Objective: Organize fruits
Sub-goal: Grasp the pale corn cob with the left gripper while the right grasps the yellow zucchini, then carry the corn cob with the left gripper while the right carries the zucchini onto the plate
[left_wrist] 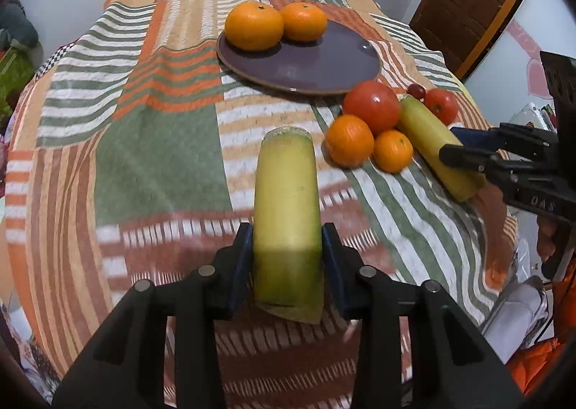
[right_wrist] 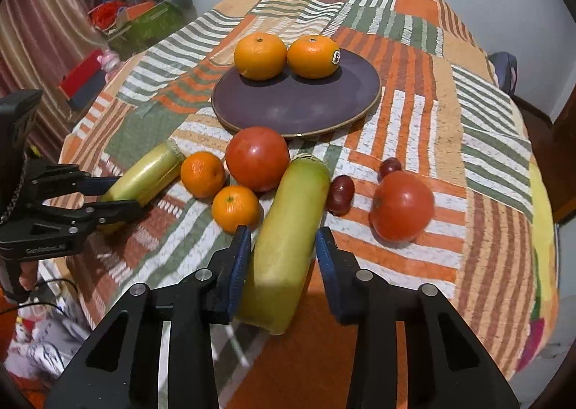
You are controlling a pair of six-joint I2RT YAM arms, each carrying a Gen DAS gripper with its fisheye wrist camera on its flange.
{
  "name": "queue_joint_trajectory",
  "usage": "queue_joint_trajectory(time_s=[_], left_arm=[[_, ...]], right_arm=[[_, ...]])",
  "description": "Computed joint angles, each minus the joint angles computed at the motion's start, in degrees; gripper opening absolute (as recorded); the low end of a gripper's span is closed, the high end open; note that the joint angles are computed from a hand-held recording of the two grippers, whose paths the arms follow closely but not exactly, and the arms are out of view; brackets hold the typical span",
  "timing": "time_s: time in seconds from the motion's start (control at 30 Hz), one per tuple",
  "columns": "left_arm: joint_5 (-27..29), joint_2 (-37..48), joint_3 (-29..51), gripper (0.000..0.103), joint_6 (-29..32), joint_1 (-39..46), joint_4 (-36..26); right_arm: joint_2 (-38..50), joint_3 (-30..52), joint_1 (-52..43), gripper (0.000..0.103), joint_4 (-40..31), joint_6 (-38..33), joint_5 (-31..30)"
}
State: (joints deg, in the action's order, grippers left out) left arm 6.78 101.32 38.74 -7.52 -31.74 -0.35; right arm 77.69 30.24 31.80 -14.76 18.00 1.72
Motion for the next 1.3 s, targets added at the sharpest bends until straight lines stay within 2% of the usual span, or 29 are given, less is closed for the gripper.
queue_joint_trajectory(time_s=[0.23, 0.63, 0.77, 0.97, 1.3], left_arm=[[-0.66, 0.16, 0.05, 0.038, -2.37, -0.72, -0.42], [-0.60, 7.36, 6.81, 0.038, -2.71, -0.18, -0.10], [-1.27, 8.57, 8.15, 0.039, -2.90, -0.27, 0.18], [-2.75, 6.57, 7.55, 0.038, -3.09, -0.27, -0.24], [-3.96, -4.76, 5.92, 0.038, -3.02, 1.30, -1.51]], right_arm=[[-3.03, -1.28, -1.36, 0.032, -2.37, -1.45, -1.84], [7.70, 3.58, -3.73, 0.036, 1.25, -3.45, -3.70], [8.67, 3.57, -4.23, 0.035, 2.39, -3.35, -4.04], [5.70, 2.01, -3.46, 0.034, 3.04, -2.55, -2.60], [-5.95, 2.37, -6.27, 0.032, -0.19, -3.15, -1.05]])
